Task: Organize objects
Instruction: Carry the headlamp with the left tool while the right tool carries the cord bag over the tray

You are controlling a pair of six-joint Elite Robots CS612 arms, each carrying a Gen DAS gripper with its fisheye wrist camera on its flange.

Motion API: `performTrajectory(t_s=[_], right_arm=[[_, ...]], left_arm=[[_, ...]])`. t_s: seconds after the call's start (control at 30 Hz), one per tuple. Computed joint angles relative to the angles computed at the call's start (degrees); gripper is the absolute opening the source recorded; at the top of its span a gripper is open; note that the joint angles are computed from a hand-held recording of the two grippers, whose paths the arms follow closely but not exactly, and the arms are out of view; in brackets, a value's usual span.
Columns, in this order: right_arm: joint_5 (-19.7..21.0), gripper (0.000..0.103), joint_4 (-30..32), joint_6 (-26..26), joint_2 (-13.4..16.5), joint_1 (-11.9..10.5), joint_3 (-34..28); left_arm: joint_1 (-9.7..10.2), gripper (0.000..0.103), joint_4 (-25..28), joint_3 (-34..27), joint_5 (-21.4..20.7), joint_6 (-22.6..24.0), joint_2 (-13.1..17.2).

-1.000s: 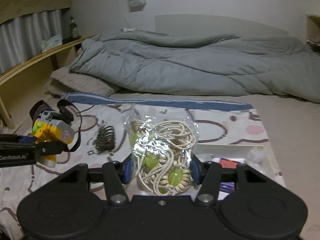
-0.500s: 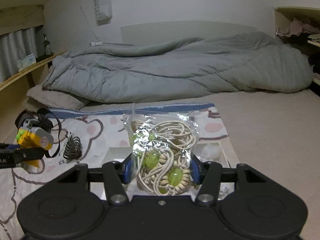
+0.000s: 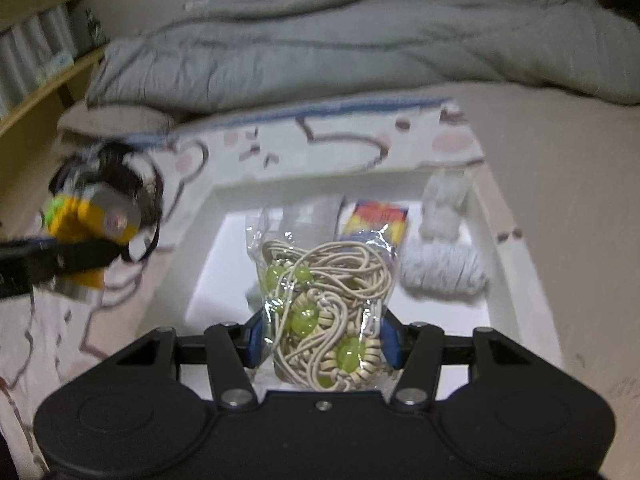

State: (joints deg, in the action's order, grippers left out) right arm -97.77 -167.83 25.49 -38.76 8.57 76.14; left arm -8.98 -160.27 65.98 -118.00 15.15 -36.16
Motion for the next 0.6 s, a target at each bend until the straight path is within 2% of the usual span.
performTrajectory(t_s=[0.13,0.3,0.43,0.6], right_arm=[[0.47,0.055,5.58,-2.72,0.71,-0.09,-1.18],[-5.45,0.056,13.14,-2.97,1.19,-0.06,-2.25],[-9.40,0.056,13.56,-2.62,1.62,-0.40,-2.22],[-9.90,0.056,12.15,0.43,1.47,-1.20,-1.36]], left_arm=[[-0.57,0.044,0.98,0.26,-0.03,0.25,0.09],[-1.11,0.044,4.35,-0.10,-0.54,1.21,0.46],[-1.78,0.044,5.83,0.24,-0.58,2.51,0.72],[-2.72,0.044,8.18,0.40,0.09,2.74,1.10]])
